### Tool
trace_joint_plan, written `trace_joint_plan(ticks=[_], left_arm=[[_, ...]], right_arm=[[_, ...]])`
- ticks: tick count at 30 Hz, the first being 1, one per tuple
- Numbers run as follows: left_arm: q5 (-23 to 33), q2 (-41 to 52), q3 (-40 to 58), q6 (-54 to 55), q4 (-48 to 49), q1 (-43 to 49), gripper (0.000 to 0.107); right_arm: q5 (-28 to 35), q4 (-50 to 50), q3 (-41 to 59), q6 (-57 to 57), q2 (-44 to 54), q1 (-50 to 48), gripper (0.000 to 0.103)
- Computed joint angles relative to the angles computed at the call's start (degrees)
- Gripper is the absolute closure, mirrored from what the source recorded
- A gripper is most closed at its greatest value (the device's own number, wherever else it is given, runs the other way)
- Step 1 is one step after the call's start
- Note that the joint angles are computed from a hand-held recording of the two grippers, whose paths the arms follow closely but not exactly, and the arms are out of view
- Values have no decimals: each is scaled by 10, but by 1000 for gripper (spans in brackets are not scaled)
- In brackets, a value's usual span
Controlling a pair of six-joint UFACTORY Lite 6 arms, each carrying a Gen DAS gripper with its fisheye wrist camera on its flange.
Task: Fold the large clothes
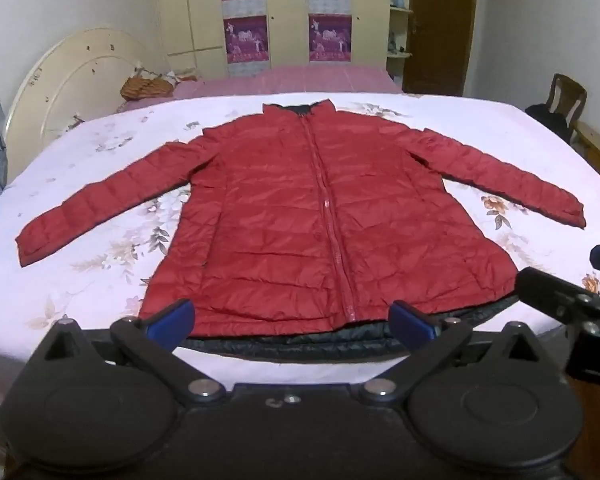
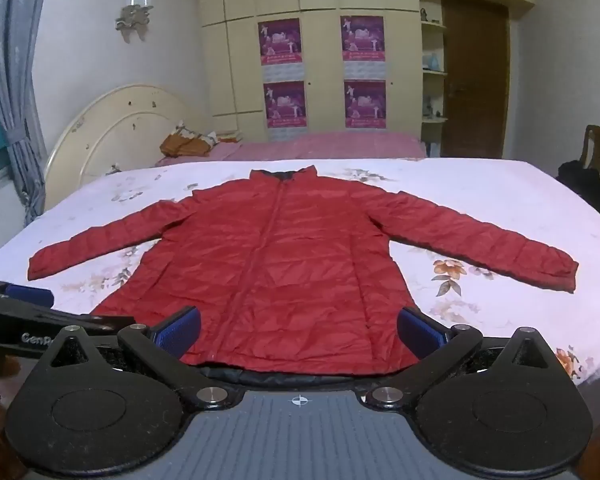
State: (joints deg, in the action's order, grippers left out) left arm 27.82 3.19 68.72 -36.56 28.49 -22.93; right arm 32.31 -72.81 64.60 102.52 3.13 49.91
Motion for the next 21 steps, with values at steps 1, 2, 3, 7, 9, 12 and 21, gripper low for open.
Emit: trace_joint_plan(ticks=[1,2,3,7,9,12,21], left_arm=[[-10,-3,-7,-15,19,0,4],[-3,-31,-28,-51,51,-9,4],[-9,-43,-40,-63,59,-8,4],[-3,-63,-62,-105,98,-20,4],[9,-61,-57,-107,99,-28,4],[13,-60,-50,-90,80,-26,4],[11,-54,-43,-80,76,-23,4]], right_arm=[[1,1,-1,-1,-1,3,0],[1,3,-3,-3,-2,7,0],[2,3,-6,-3,-4,12,0],[6,41,9,-44,-5,3,0],[34,9,2,-9,-3,30,0],[33,2,-2,0,-4,27,0],[35,11,18,-14,6,21,0]])
